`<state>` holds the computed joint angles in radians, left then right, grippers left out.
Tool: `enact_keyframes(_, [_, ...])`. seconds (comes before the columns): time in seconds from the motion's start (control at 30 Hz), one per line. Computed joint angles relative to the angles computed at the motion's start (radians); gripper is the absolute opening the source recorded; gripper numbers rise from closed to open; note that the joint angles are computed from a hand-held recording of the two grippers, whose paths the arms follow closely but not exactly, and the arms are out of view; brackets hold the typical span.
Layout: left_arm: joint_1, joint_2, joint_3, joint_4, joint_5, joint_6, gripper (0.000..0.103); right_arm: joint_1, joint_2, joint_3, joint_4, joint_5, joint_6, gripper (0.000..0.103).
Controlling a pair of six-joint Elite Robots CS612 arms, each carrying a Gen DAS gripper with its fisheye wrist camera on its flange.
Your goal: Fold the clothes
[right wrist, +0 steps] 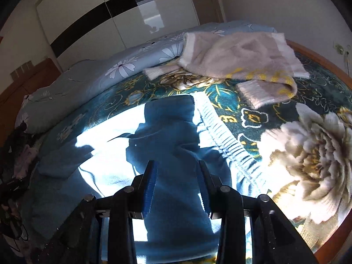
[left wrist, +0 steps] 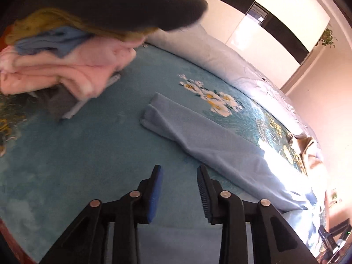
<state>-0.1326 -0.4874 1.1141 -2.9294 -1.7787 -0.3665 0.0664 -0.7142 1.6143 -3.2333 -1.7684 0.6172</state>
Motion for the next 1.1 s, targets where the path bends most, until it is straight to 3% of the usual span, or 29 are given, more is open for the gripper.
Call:
enact_keyframes(0.13, [0.029, -0.066, 0.148, -0.077, 0.064, -0.069, 0.045, -0.007, -0.036, 0.106, -0.049, -0.028, 0.084, 0.043])
enact_keyframes(0.23, [0.053, -0.084, 0.208, -0.077, 0.058, -0.137, 0.046, -0.019, -0.039, 0.146, -0.082, 0.011, 0.157, 0.043])
enact_keyframes(0.37, [0.074, -0.079, 0.239, -0.089, -0.031, -0.235, 0.047, -0.025, -0.013, 0.149, -0.160, 0.087, 0.203, 0.043])
enact_keyframes(0.63, [0.073, -0.054, 0.222, -0.106, -0.176, -0.251, 0.051, -0.032, 0.035, 0.096, -0.221, 0.199, 0.238, 0.044])
enact_keyframes(0.9, [0.062, -0.027, 0.202, -0.163, -0.236, -0.273, 0.050, -0.038, 0.060, 0.082, -0.289, 0.282, 0.291, 0.044])
enact_keyframes(0.97, [0.058, -0.026, 0.204, -0.171, -0.235, -0.265, 0.030, -0.042, 0.068, 0.076, -0.312, 0.314, 0.305, 0.041])
enact_keyframes(1.0, [0.055, -0.029, 0.208, -0.171, -0.227, -0.254, 0.010, -0.043, 0.070, 0.074, -0.318, 0.322, 0.306, 0.036])
enact_keyframes(1.07, [0.058, -0.031, 0.215, -0.188, -0.237, -0.243, 0.004, -0.044, 0.071, 0.070, -0.324, 0.331, 0.300, 0.007])
enact_keyframes(1.1, [0.060, -0.032, 0.218, -0.198, -0.245, -0.238, 0.004, -0.045, 0.071, 0.071, -0.334, 0.337, 0.295, 0.006])
